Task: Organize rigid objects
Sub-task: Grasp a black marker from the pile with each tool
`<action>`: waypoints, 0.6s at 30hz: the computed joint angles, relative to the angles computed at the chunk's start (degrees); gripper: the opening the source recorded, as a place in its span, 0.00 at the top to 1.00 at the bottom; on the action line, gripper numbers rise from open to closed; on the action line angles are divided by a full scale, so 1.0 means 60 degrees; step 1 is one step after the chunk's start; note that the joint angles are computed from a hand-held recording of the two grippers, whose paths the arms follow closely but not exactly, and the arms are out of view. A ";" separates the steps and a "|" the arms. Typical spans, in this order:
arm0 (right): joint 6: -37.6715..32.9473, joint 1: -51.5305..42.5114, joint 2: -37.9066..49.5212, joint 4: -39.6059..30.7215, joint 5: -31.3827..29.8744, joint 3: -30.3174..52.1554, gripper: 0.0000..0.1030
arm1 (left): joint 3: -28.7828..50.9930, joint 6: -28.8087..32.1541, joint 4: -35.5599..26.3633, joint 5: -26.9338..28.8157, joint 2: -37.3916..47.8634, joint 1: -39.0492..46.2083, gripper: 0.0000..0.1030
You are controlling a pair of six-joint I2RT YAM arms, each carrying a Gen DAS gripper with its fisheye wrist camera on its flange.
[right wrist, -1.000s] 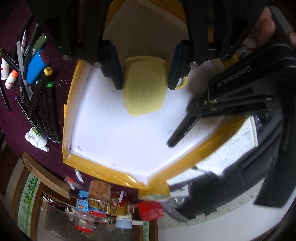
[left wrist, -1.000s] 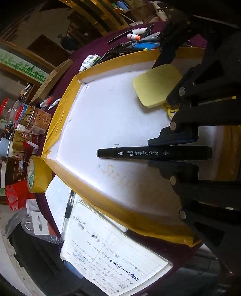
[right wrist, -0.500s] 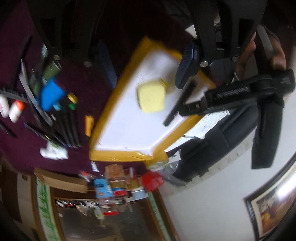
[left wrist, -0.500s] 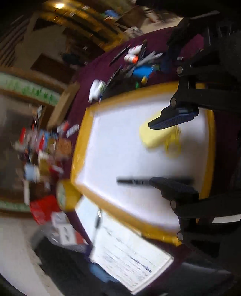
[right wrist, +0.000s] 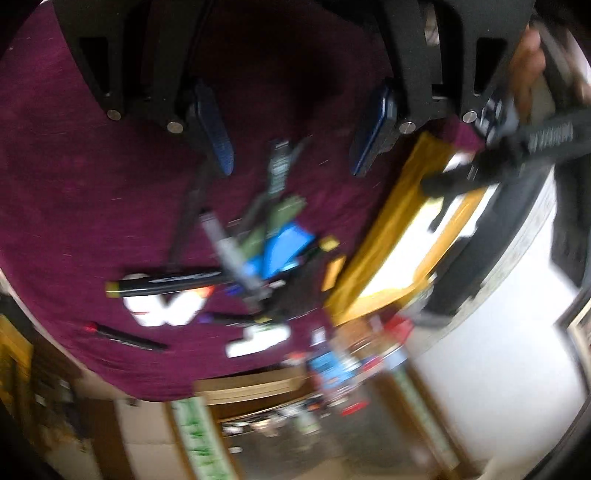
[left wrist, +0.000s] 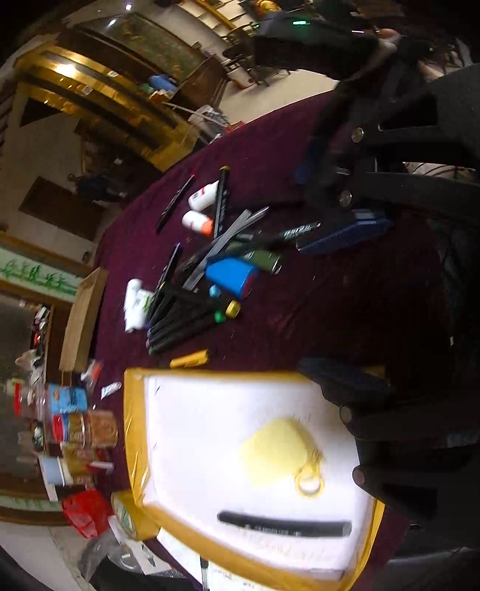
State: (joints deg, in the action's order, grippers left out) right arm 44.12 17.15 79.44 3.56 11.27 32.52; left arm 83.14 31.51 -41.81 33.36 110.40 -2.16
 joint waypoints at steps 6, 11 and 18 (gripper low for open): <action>0.0080 -0.1993 0.0319 0.0089 -0.1950 -0.0044 0.57 | -0.0396 -0.0130 0.0229 -0.0390 -0.0199 -0.0390 0.45; -0.0038 -0.2515 0.0861 -0.0960 -0.1347 0.0809 0.62 | -0.0337 -0.0097 0.0171 -0.0657 -0.0040 -0.0590 0.45; -0.0336 -0.3259 0.2467 -0.1531 -0.1784 0.2122 0.76 | -0.0380 0.0056 0.0187 -0.0855 0.0067 -0.0785 0.45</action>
